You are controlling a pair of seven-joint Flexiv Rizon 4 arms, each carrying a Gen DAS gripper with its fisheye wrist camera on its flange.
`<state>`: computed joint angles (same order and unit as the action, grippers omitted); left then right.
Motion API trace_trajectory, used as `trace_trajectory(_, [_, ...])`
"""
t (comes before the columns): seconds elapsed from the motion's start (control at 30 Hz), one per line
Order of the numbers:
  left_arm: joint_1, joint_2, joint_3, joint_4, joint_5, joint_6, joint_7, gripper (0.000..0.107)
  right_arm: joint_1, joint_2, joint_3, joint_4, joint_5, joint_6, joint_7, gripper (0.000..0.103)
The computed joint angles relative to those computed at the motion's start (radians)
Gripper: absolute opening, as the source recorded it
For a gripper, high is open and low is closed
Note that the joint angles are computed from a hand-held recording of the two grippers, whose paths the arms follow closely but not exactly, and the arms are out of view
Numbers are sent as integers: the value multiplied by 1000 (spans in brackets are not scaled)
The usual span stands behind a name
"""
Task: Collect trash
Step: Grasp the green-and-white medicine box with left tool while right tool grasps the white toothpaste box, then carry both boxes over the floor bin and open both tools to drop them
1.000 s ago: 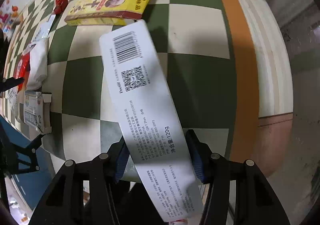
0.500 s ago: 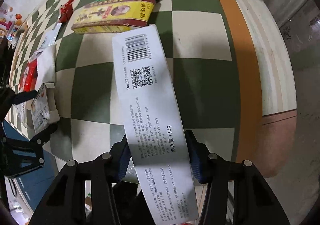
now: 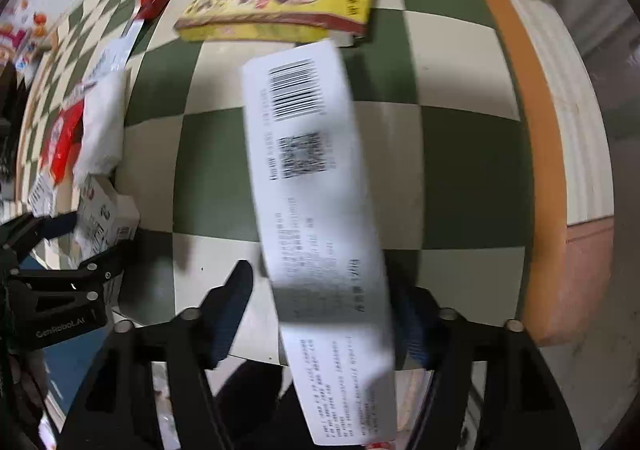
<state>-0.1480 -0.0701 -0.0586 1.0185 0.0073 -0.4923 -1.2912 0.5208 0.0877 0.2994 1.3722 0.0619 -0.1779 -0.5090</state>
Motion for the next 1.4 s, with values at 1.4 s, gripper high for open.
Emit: trace_trajectory(1.4, [229, 644, 179, 1126, -83, 160, 151, 70, 437, 2, 298, 533, 113, 770, 955, 49])
